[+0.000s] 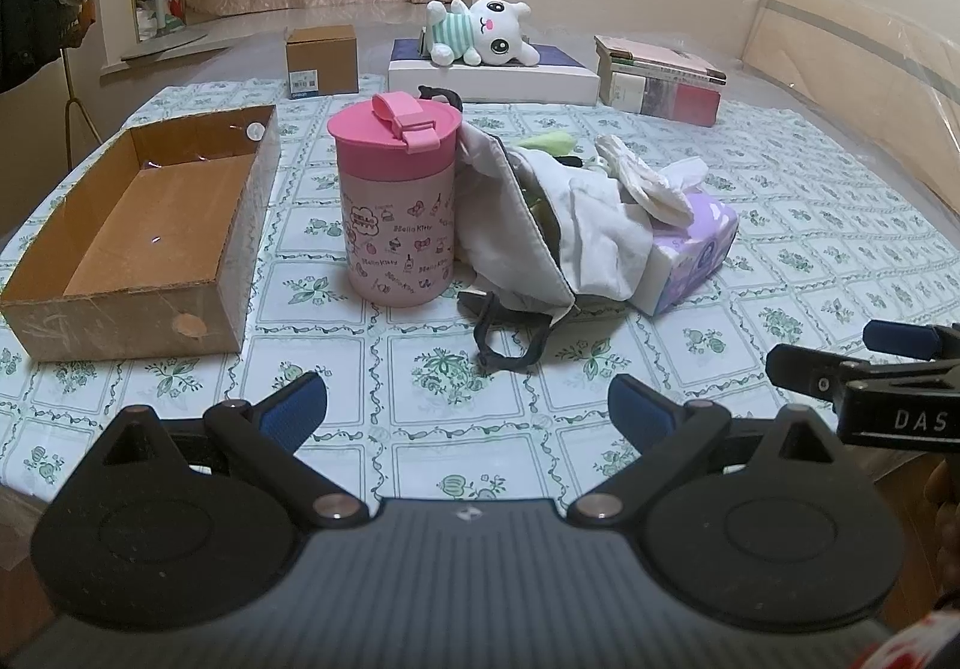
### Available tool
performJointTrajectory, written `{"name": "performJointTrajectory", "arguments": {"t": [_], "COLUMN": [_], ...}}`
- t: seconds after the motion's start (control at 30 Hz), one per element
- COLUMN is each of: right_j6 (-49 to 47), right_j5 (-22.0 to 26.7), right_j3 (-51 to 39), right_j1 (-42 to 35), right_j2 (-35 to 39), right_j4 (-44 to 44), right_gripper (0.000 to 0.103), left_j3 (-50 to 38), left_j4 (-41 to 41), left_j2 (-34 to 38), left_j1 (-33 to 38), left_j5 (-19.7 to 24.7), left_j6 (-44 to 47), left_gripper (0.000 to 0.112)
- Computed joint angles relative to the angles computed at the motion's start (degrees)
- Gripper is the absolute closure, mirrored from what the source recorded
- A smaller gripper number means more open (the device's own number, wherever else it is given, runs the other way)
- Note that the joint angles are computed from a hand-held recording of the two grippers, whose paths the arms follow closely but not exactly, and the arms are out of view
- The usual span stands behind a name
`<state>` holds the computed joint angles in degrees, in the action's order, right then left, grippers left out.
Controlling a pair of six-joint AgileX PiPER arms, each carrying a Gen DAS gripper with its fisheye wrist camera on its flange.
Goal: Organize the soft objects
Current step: 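Reach the right gripper to the white folded pad and close on it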
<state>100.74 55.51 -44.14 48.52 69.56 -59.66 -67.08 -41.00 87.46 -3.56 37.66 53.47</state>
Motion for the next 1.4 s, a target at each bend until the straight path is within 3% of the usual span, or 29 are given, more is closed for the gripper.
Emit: {"name": "performJointTrajectory", "arguments": {"t": [0.37,0.77,0.87,1.1,1.27,1.4], "right_j6": [-3.97,-13.87,-18.73,-28.04,-37.82,-44.49], "right_j5": [-3.95,-19.47,-24.47,-33.19,-36.82,-36.06], "right_j3": [-0.53,-4.25,-6.7,-13.3,-18.48,-21.94], "right_j1": [-5.86,-22.24,-26.75,-34.62,-38.38,-39.16], "right_j2": [-0.34,3.98,6.5,14.44,19.84,23.05], "right_j4": [-0.03,-1.32,0.71,6.71,17.56,23.95], "right_gripper": [0.001,0.001,0.013,0.024,0.031,0.041], "left_j3": [-5.23,-14.77,-17.53,-21.55,-24.11,-24.72], "left_j4": [-2.25,-2.19,-1.72,-2.56,-2.67,-3.1], "left_j2": [5.13,14.21,16.59,20.59,22.84,23.73], "left_j1": [0.66,-1.82,-2.41,-3.57,-4.29,-4.68], "left_j5": [3.29,2.26,2.52,1.68,2.31,2.37], "left_j6": [1.24,-0.17,-0.93,-1.18,-1.94,-1.6], "left_gripper": [0.013,0.017,0.02,0.021,0.021,0.021]}}
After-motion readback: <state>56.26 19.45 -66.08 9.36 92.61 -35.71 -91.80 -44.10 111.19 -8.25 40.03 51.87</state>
